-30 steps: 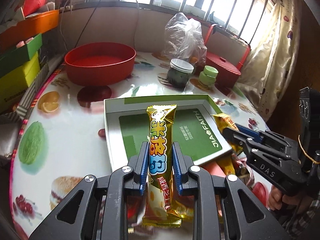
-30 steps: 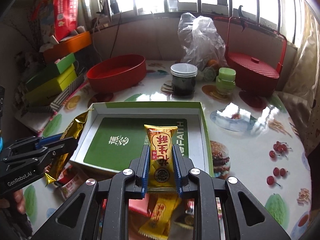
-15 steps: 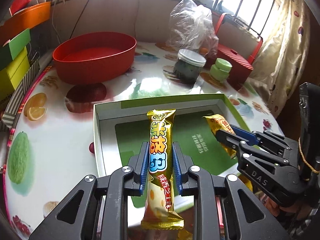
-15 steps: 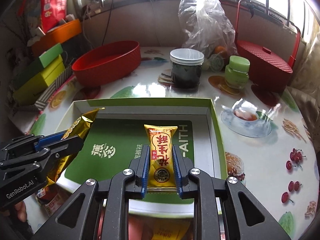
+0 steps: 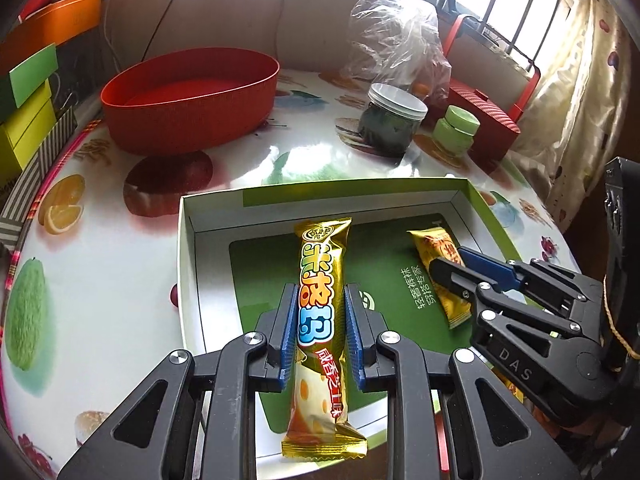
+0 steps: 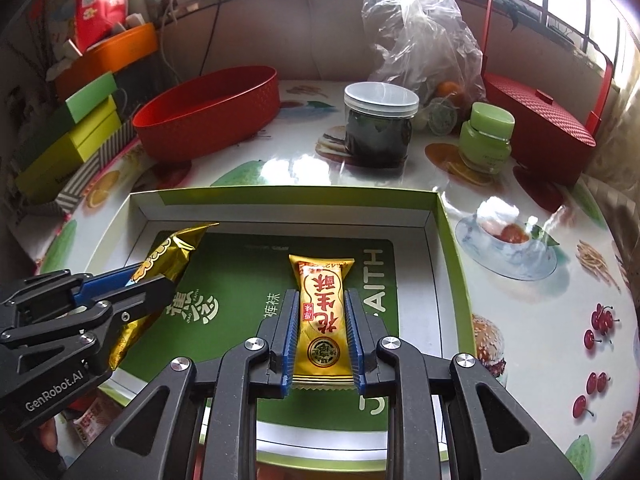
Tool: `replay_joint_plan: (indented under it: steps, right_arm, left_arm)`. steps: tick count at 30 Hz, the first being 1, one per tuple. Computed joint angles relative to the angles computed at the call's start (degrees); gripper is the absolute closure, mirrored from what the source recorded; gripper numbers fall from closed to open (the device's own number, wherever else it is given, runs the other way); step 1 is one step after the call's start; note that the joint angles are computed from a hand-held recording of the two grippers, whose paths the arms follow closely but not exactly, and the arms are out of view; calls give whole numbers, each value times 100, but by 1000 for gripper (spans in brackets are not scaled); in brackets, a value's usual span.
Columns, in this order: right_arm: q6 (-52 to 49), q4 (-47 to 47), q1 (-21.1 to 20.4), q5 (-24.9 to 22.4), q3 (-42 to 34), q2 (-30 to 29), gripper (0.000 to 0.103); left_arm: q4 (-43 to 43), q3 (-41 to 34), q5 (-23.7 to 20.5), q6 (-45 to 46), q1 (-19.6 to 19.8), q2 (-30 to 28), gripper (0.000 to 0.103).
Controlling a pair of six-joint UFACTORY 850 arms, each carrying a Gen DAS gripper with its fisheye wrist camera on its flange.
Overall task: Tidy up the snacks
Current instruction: 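Open both tools to release the snacks into the box and withdraw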
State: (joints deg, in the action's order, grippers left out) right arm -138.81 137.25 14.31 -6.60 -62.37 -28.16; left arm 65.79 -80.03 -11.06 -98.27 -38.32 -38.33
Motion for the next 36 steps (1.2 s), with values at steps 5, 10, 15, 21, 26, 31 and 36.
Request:
replay_joint_plan:
  steps: [5,10,15,21,26,31,36]
  right_arm:
    - [310,-303,-2,23,-23,-24,81]
    - [276,-175,-22,-64,34,17,74]
    - [-161,249,-27,-214,223,214,69]
    - [-338,496,-39,-372,530,495,68]
    - [-597,817,-33,-483,823,749,68]
    - [-758,915,-34,-631,1162,1051,68]
    - [-675,718,-49,-864,1562,1376,67]
  left_arm:
    - [-292,-57,-58,316,-7,-31,79]
    - [-311,-38,-79,284,-19,-12,73]
    - [322,143,-48,-447,-46,127,63]
    - [1725,507,-59,-1889,-146,431,62]
    - [2363,828,-248,-2584,-284,702,62]
    - [2820,1167,-454,-3180,-410,962,62]
    - [3019,1547,-722,-3591,-538,1227,62]
